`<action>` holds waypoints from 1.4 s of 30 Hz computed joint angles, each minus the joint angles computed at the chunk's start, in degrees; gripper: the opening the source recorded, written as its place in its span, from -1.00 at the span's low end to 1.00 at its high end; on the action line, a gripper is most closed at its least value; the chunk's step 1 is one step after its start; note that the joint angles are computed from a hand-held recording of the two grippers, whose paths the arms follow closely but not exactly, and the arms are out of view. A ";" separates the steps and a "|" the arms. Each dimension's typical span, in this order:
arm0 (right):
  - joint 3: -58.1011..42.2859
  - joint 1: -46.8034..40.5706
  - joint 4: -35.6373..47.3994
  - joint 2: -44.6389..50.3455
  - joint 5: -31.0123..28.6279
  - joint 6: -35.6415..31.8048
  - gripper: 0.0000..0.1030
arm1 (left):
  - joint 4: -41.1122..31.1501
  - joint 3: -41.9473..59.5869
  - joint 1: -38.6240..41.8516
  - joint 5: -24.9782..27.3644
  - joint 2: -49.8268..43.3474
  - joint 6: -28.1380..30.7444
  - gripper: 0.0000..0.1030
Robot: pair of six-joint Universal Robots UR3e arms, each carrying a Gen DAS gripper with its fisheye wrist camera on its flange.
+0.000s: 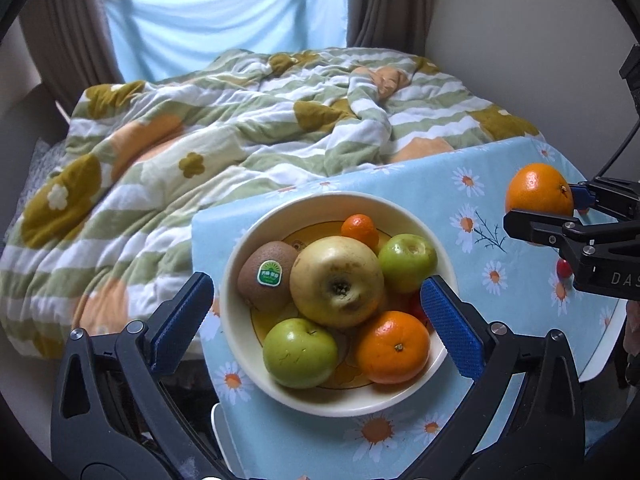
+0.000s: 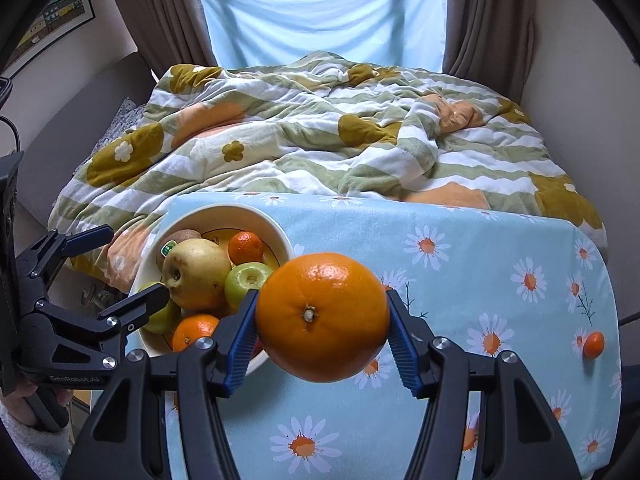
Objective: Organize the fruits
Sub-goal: 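Lower the tangerine into the bowl and open the right gripper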
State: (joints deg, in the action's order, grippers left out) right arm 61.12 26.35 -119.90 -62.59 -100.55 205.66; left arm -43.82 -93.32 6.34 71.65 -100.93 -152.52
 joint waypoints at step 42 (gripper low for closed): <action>-23.34 -7.08 -1.43 22.67 20.16 -16.90 0.85 | 4.54 -15.84 1.57 9.75 11.00 -19.21 1.00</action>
